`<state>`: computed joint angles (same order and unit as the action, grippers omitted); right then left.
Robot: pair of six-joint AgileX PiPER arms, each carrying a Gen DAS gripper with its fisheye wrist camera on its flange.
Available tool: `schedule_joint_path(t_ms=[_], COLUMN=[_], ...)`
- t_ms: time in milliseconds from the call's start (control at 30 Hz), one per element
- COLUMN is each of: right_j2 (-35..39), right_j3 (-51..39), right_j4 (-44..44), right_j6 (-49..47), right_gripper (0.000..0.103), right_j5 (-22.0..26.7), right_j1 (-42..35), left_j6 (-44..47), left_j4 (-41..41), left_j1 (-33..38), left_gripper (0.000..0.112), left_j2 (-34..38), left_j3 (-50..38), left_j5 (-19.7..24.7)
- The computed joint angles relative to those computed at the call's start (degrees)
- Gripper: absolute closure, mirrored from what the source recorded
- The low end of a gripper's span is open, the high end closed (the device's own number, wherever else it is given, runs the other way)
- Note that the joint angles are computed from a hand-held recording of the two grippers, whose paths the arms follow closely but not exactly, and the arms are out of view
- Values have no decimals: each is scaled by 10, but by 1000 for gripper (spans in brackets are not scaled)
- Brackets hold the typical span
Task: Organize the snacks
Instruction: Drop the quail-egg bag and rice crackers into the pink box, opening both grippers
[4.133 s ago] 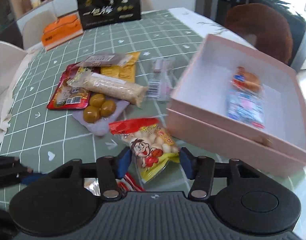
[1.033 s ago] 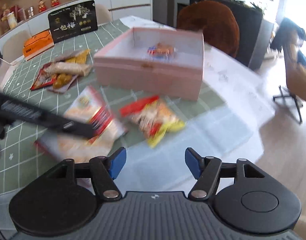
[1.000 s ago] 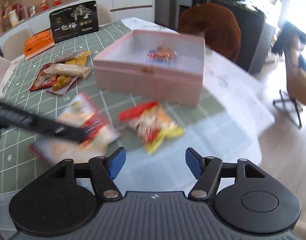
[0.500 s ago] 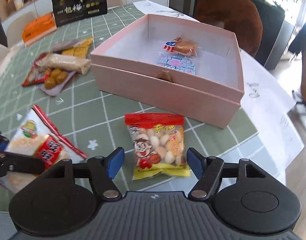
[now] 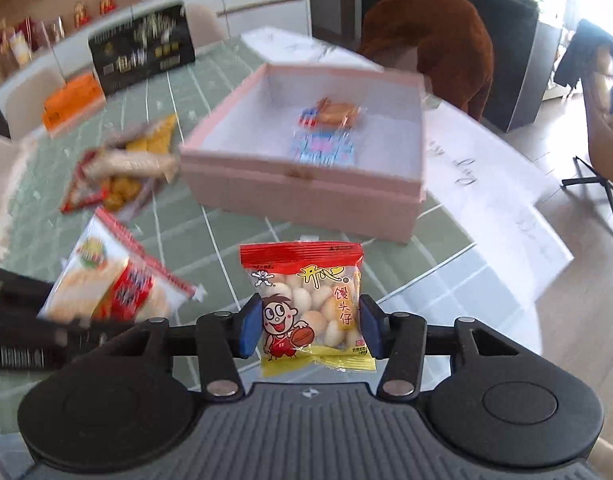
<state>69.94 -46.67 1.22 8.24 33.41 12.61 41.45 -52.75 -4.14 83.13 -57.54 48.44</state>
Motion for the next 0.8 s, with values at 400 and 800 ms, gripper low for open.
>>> schedule_joint_path(t_ms=[400,800], right_j2=[111,164], right_j3=[-236,-204], right_j4=[65,-65], right_j6=[-31,129], right_gripper=[53,48], right_j5=[27,22], right_j1=[-98,-19], left_j6=[-180,-221], left_j4=[46,181], left_j1=[-43,94], left_gripper=[88,88], left_j2=[273,307], left_j3=[-445,-394], left_j5=[-4,-38])
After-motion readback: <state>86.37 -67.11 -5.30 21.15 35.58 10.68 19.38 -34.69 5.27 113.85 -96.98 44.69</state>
